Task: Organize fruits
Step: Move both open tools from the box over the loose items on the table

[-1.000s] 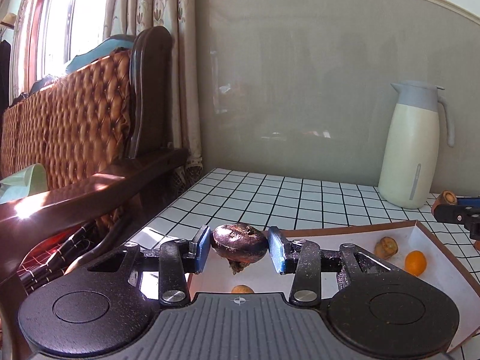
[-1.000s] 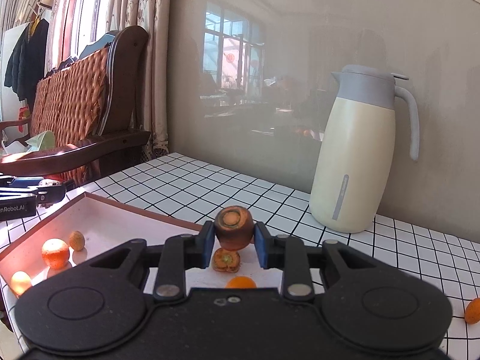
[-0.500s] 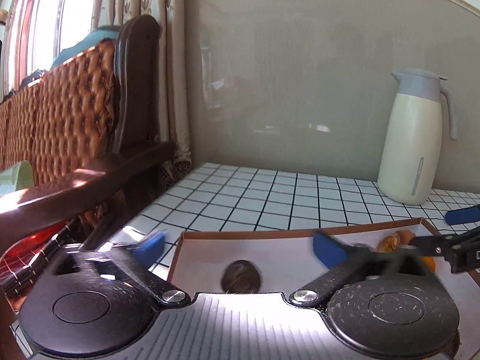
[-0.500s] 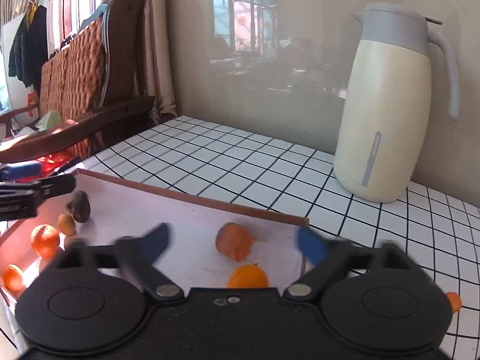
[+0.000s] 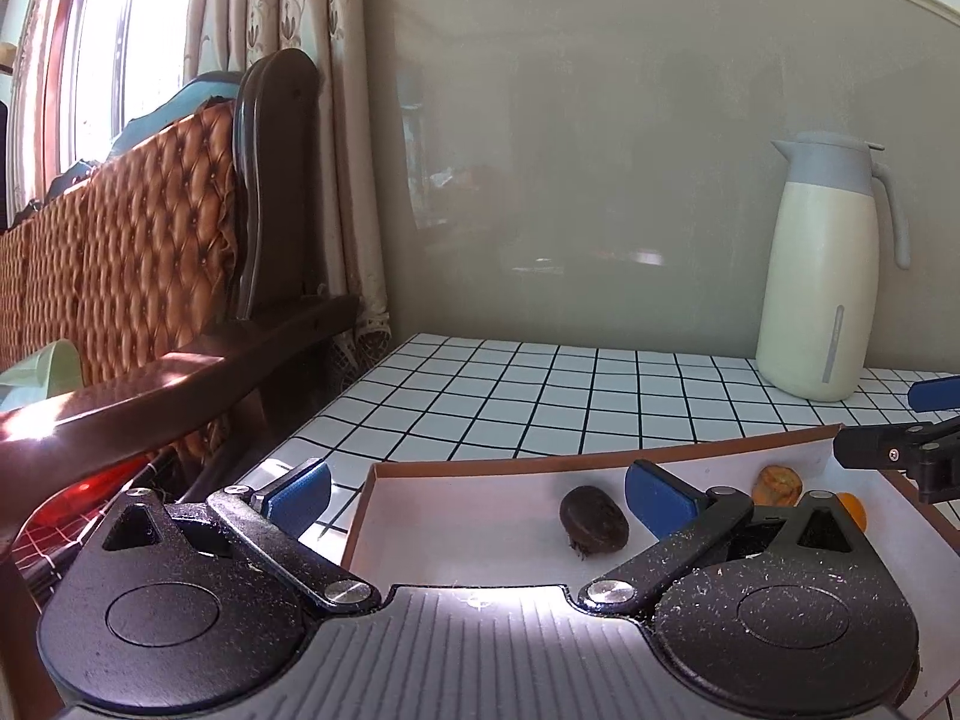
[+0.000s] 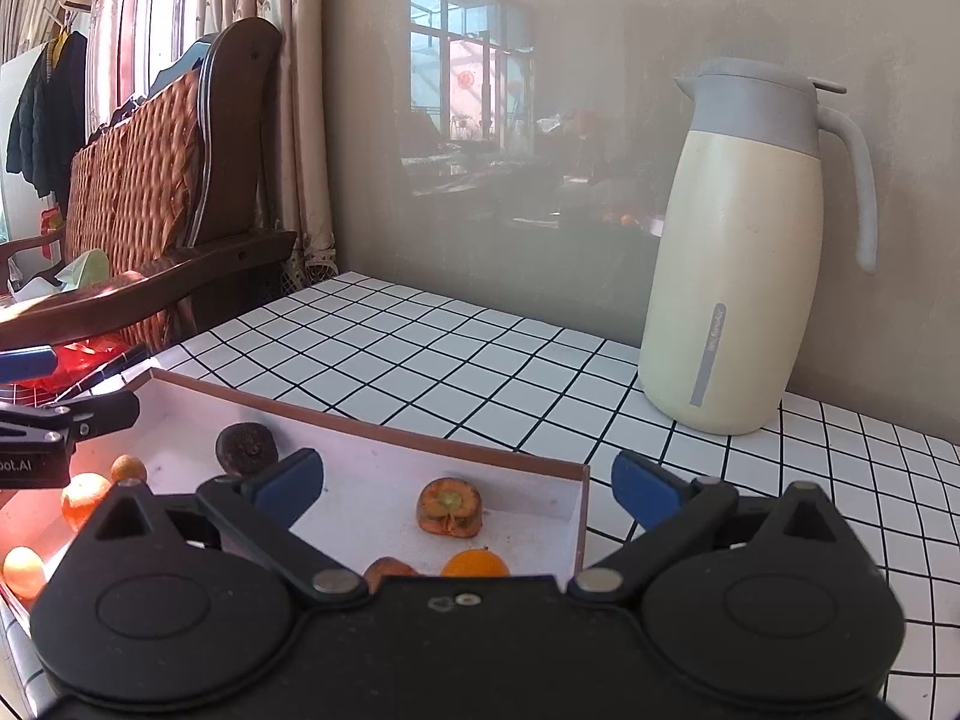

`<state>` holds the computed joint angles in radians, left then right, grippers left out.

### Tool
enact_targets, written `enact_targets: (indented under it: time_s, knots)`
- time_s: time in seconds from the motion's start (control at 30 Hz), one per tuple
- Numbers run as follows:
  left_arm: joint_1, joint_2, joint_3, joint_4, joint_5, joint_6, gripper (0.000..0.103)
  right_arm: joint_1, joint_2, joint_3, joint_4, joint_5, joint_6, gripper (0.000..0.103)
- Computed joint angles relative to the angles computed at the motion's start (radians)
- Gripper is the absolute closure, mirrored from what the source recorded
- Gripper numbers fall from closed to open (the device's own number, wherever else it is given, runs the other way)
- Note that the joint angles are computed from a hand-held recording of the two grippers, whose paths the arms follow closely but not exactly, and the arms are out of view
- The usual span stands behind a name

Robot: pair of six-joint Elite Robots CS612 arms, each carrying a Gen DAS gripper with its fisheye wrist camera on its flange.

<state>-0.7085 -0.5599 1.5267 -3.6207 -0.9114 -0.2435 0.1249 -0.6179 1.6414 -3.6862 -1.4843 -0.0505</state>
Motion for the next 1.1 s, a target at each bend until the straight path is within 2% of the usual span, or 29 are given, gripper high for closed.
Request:
enact_targets:
  time_s: [0.1, 0.2, 0.27, 0.3, 0.43, 0.5, 0.57, 0.67, 0.8, 0.93, 1.0, 1.1]
  knots:
    - [-0.003, -0.011, 0.01, 0.033, -0.005, -0.035, 0.0, 0.001, -0.004, 0.012, -0.03, -0.004, -0.008, 0.006]
    - [-0.012, -0.02, 0.016, 0.054, 0.045, -0.077, 0.0, 0.006, -0.008, 0.023, -0.067, -0.027, -0.013, 0.006]
    - [-0.022, -0.025, 0.02, 0.073, 0.105, -0.113, 0.0, 0.015, -0.013, 0.029, -0.079, -0.075, -0.005, 0.006]
    - [-0.025, -0.027, 0.024, 0.066, 0.118, -0.117, 0.0, 0.019, -0.015, 0.032, -0.083, -0.1, 0.002, 0.006]
    - [-0.038, -0.024, 0.046, -0.038, 0.146, -0.095, 0.0, 0.011, -0.02, 0.056, -0.144, -0.108, 0.063, 0.006]
    - [-0.048, -0.025, 0.05, -0.051, 0.186, -0.088, 0.0, 0.002, -0.021, 0.07, -0.183, -0.093, 0.073, 0.006]
    - [-0.054, -0.027, 0.052, -0.051, 0.209, -0.079, 0.0, 0.001, -0.018, 0.077, -0.218, -0.107, 0.07, 0.006]
    - [-0.057, -0.04, 0.068, -0.035, 0.187, -0.117, 0.0, 0.003, -0.017, 0.087, -0.249, -0.149, 0.071, 0.006]
    - [-0.066, -0.049, 0.088, -0.052, 0.148, -0.152, 0.0, -0.01, -0.036, 0.122, -0.232, -0.124, 0.09, 0.006]
    - [-0.082, -0.05, 0.092, -0.077, 0.128, -0.117, 0.0, -0.018, -0.052, 0.161, -0.269, -0.114, 0.055, 0.006]
    - [-0.084, -0.054, 0.097, -0.089, 0.07, -0.11, 0.0, -0.019, -0.059, 0.179, -0.275, -0.13, 0.034, 0.006]
    - [-0.093, -0.056, 0.092, -0.076, 0.05, -0.128, 0.0, -0.029, -0.069, 0.2, -0.275, -0.122, 0.031, 0.006]
